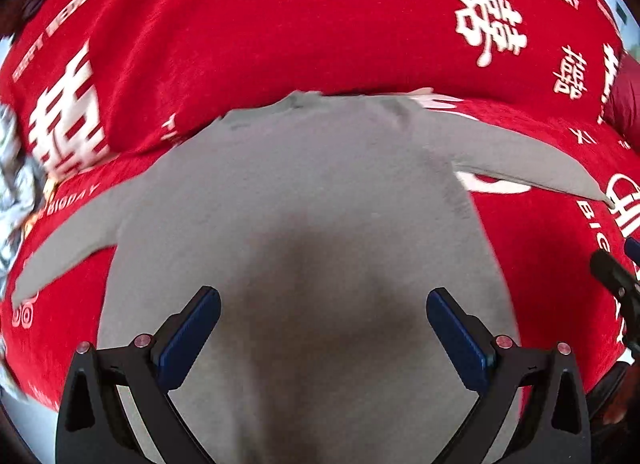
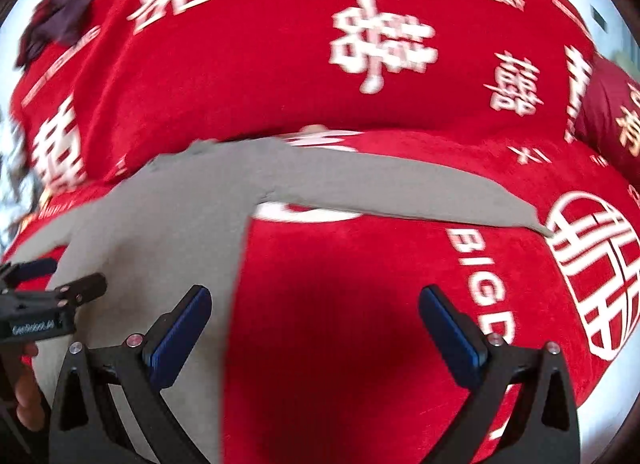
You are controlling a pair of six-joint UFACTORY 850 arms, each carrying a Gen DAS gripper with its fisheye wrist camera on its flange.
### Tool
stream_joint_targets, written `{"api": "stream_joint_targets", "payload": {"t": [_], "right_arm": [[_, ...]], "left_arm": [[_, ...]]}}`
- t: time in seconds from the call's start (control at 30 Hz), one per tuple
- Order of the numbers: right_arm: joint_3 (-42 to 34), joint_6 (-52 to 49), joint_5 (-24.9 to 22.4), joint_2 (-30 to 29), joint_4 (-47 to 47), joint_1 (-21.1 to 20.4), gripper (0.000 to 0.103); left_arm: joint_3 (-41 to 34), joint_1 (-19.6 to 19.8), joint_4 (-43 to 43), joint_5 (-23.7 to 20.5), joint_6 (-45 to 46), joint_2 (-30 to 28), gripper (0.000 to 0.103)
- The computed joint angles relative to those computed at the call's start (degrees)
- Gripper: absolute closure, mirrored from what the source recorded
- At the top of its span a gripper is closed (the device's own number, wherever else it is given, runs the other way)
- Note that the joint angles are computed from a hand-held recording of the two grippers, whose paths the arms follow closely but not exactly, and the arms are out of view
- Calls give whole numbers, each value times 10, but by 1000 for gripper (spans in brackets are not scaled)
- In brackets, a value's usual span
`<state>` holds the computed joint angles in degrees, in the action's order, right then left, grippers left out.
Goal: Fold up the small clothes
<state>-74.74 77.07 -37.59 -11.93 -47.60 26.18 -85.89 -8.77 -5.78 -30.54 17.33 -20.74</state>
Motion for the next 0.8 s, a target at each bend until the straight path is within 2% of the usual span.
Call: {"api": "stream_joint_targets", "payload": {"t": [0.2, 0.43, 0.53, 0.6, 0.7, 0.8], "right_arm": [[12, 2, 1, 9, 7, -42, 0], [49, -29, 76, 30, 92, -136, 0], [64, -35, 89, 35, 115, -169, 2], [79, -51, 120, 41, 149, -196, 9], [85, -86, 146, 35, 199, -222, 12], [75, -73, 158, 19, 175, -229, 12]], "left_arm": [[-69, -24, -20, -47, 0, -43, 0], [-216, -49, 3, -127, -64, -146, 0], [-278, -55, 3, -158, -81, -190, 0], [-332, -61, 11, -186, -101, -229, 0], [-403, -70, 31, -216, -129, -281, 0], [-467, -75, 41, -247, -143, -329, 0]]}}
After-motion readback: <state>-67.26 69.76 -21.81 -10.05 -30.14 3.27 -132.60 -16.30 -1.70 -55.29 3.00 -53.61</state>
